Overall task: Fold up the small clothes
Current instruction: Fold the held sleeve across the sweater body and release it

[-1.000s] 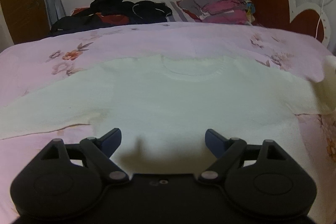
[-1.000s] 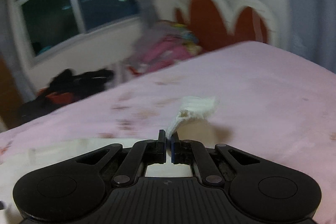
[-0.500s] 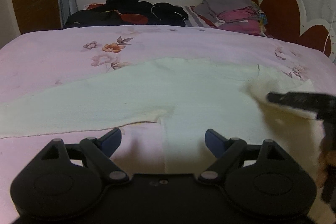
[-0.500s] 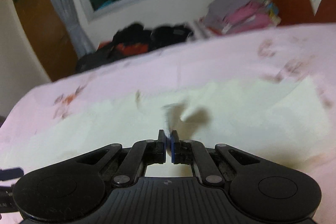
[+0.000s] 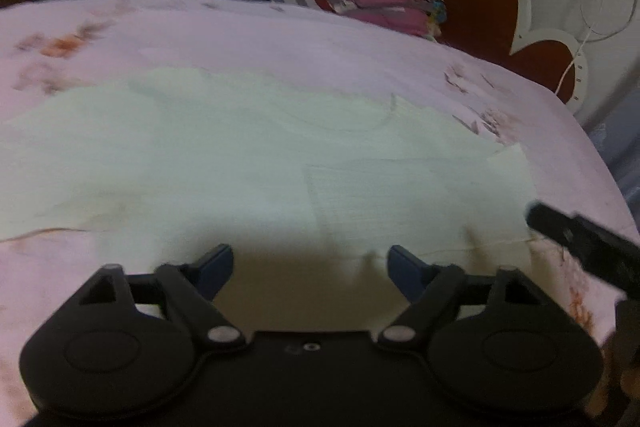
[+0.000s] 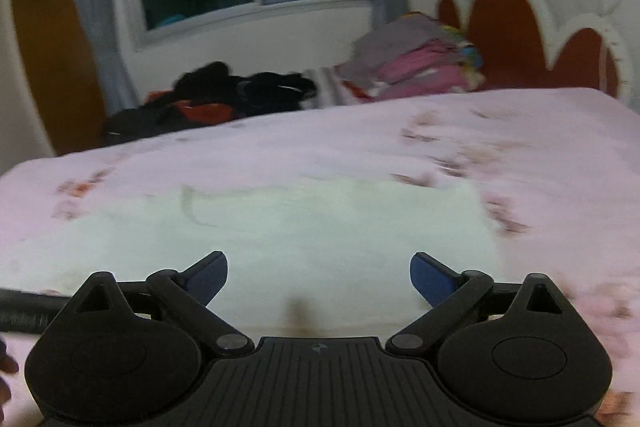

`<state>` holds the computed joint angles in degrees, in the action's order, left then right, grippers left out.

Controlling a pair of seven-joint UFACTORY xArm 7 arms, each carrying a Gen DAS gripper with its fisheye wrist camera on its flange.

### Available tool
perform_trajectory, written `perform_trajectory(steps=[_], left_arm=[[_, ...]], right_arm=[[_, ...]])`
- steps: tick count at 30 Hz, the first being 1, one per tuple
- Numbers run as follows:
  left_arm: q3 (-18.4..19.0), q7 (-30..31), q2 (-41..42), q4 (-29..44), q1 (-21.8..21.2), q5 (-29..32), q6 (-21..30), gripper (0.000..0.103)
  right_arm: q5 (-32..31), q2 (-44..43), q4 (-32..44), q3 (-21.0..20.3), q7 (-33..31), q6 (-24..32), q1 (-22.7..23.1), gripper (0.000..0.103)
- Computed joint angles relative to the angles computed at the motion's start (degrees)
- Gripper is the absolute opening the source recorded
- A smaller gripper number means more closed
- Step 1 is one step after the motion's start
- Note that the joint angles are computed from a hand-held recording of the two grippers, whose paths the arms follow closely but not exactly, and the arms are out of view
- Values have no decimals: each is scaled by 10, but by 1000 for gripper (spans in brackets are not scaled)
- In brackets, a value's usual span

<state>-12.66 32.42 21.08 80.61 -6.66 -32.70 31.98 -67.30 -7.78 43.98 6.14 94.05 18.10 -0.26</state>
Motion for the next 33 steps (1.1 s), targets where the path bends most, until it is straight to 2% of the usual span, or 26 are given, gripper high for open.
perform_trajectory(steps=[1, 2, 5, 7, 8, 9, 13, 15, 18, 24, 29, 31, 32, 33], left_arm=[[-1, -11, 13, 9, -6, 1, 0, 64], [-5, -20, 26, 21, -9, -3, 4, 53], [-10, -46, 41, 21, -18, -10, -26, 48], [-17, -53, 43, 15, -21, -9, -47, 38], [-20, -54, 46, 14, -23, -8, -57, 23], [-26, -53, 50, 17, -21, -11, -60, 14], [-42, -52, 48, 13, -16, -20, -78, 8], [-66, -25, 41, 15, 3, -56, -89, 8], [-82, 6, 32, 32, 19, -105, -91, 8], [-66, 32, 18, 64, 23, -155, -102, 8], [-38, 23, 19, 64, 22, -140, -143, 8], [-15, -23, 31, 70, 19, -107, -141, 8], [-5, -45, 37, 72, 16, -86, -143, 8], [4, -66, 45, 73, 13, -64, -141, 8]], right_arm=[[9, -14, -18, -6, 0, -4, -3, 97], [13, -24, -31, -9, 1, -12, -9, 97], [15, -54, -65, -7, -12, -19, -30, 97], [8, -61, -74, 3, -20, -3, -44, 97], [9, -66, -81, 5, -27, 1, -48, 97], [11, -69, -89, 4, -33, 0, -53, 97], [24, -61, -105, -3, -40, -29, -74, 97], [21, -52, -104, 0, -45, -36, -82, 97], [19, -33, -97, -3, -50, -49, -88, 97], [-20, 29, -53, -19, -27, -61, -77, 97], [-65, 64, -22, -47, 15, -70, -53, 97], [-62, 77, -13, -58, 7, -82, -46, 71], [-52, 84, -10, -64, -1, -95, -44, 51], [-54, 87, -8, -70, 6, -105, -42, 49]])
